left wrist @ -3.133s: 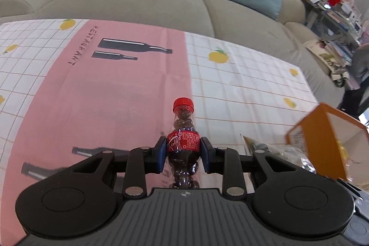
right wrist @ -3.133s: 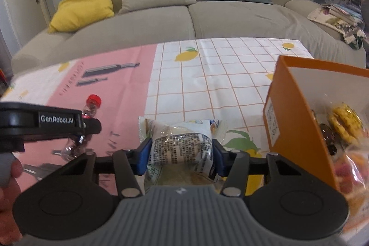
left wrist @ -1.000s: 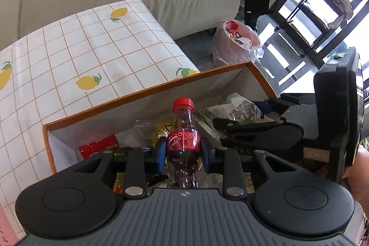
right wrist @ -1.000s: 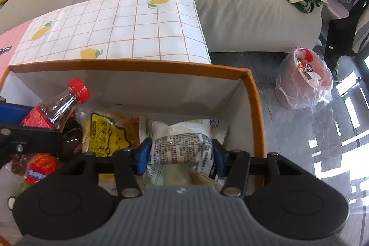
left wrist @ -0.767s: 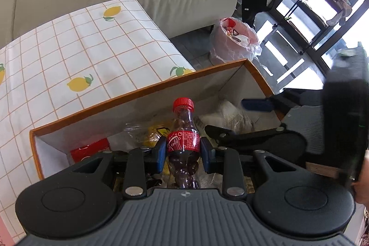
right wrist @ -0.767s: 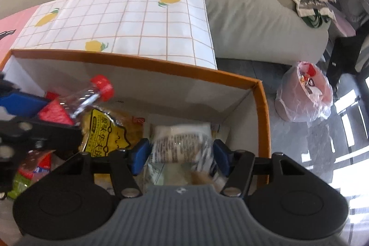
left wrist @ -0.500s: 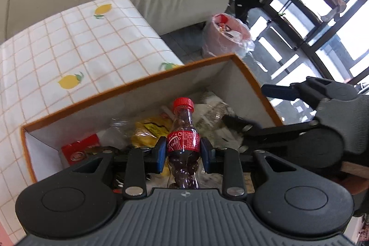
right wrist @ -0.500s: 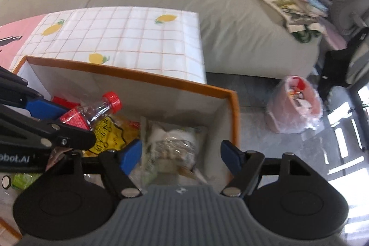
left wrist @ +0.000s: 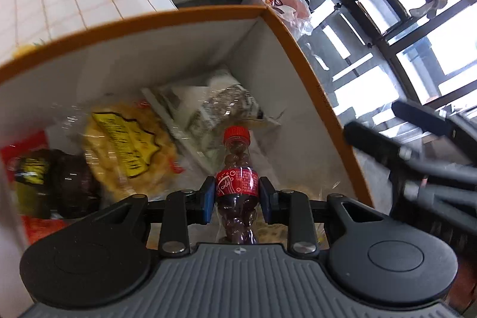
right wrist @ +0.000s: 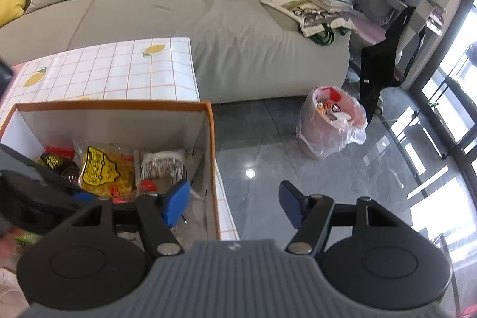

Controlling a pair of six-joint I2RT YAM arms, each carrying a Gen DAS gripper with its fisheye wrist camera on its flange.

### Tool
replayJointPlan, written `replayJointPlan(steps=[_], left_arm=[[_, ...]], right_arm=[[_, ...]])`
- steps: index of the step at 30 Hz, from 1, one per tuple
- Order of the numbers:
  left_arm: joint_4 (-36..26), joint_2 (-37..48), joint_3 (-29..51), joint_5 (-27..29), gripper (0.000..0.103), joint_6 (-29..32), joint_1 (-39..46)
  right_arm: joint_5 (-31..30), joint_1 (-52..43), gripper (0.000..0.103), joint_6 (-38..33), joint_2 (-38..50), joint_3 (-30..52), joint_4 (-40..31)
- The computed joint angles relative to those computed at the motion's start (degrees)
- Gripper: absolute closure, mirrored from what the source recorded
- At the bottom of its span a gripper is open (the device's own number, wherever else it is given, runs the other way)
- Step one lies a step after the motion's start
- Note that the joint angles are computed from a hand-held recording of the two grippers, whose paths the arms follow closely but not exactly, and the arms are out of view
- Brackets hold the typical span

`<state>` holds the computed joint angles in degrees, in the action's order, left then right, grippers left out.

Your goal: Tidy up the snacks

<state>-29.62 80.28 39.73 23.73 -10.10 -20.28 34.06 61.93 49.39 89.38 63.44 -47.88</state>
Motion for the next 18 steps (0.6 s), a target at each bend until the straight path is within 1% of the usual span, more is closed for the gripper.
replayJointPlan(steps=[1,3,5,9,13,15,18], left_arm=[[0.35,1.15,0.50,0.46,0.069,-0.52,-0.14],[0.02,2.59,1.54,0.00,0.069,-0.50,-0.48],[-0.02,2.20,1.55,-0.84,0.069,-0.17,-0.46],[-2.09,0.68,1.69,-0.20,0.069,1.47,0.83],[-5.32,-4.33,0.77,-1.80,0.069,3.45,1.85],[-7.81,-7.92,0.42,-2.52,0.069,4.87,2.51],[-13.11,-14.76,0.43,-4.18,0.067,8.28,4.40]], right_arm=[[-0.16,0.20,0.038,0.58,-0.09,-0.47,0.24],[-0.61,0.55,0.041,1.62,-0.28,-1.22,0.49],[-0.86,0.87,0.041,2.56,-0.31,-1.54,-0.02],[-1.51,1.04,0.041,2.78,-0.61,-2.06,-0.14],[-2.11,1.68,0.041,3.63,-0.46,-1.57,-1.04],[-2.45,2.30,0.040,4.18,-0.52,-1.02,-1.84],[-2.26,4.17,0.040,6.05,-0.17,0.86,-4.38]])
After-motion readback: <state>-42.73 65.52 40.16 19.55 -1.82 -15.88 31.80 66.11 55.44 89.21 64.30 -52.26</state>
